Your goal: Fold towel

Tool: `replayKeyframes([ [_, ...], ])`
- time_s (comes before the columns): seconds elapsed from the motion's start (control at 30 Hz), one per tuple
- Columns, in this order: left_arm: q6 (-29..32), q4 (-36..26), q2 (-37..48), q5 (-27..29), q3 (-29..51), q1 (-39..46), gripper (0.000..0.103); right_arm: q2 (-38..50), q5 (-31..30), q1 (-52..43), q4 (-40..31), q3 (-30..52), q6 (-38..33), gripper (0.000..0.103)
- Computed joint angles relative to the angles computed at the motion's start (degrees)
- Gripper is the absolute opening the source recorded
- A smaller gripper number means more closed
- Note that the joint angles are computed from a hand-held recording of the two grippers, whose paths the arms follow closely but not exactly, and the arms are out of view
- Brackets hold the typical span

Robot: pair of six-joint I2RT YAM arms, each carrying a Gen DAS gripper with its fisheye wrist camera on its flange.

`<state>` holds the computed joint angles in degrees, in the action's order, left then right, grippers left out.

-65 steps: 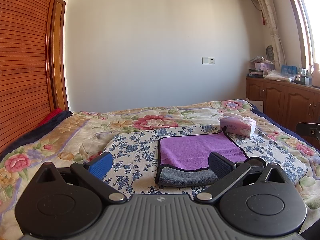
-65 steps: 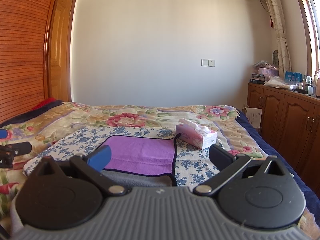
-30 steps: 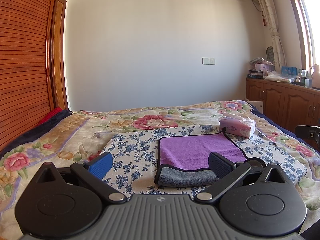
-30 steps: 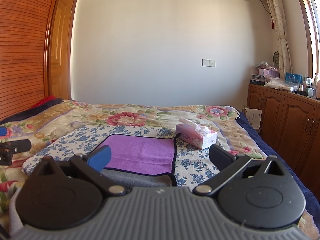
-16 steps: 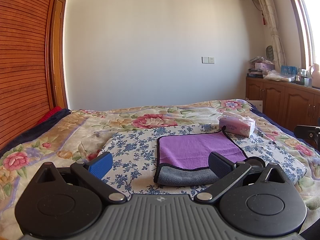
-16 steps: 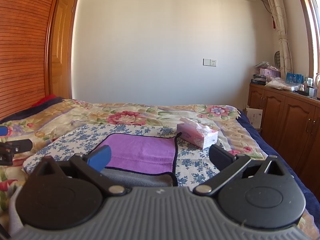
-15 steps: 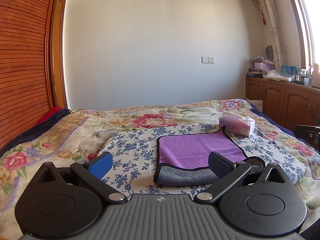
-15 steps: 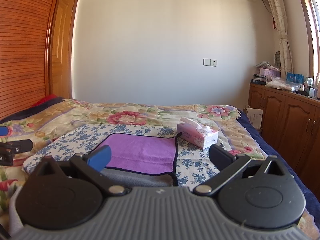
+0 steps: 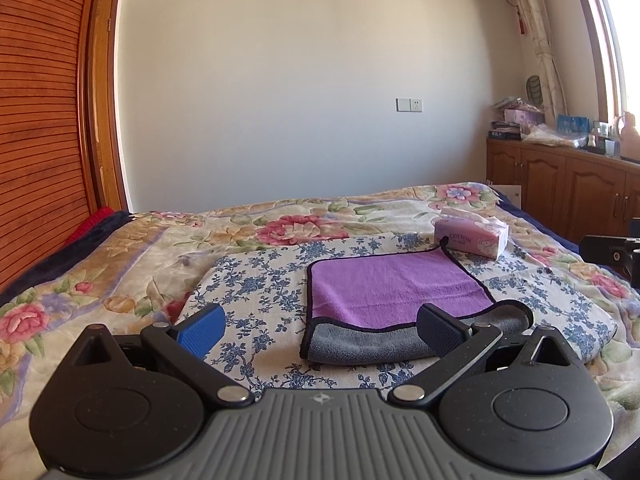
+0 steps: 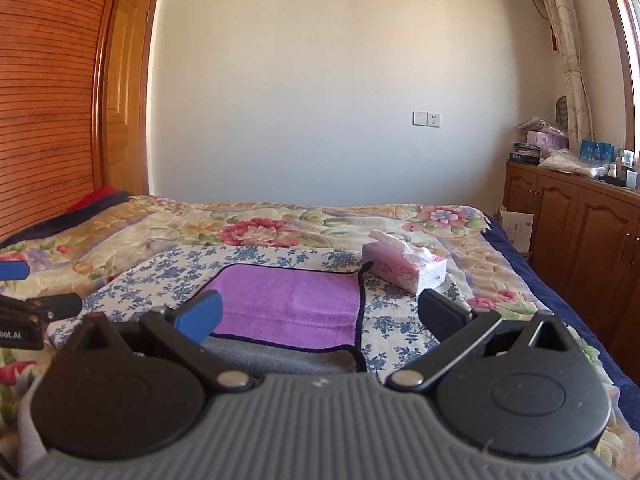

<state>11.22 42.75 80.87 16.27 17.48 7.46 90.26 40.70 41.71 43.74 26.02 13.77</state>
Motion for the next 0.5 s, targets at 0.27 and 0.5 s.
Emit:
replayKeyframes([
  [0.27, 1.1, -0.4, 4.6, -0.4, 3.4, -1.2, 0.103, 2.9, -2.1, -1.8, -1.7, 3.2, 0.5, 0.103],
  [0.5, 1.2, -1.3, 8.0, -0.5, 6.3, -1.9, 0.103, 4.3, -4.9, -4.2, -4.1, 5.5, 1.9, 0.103],
])
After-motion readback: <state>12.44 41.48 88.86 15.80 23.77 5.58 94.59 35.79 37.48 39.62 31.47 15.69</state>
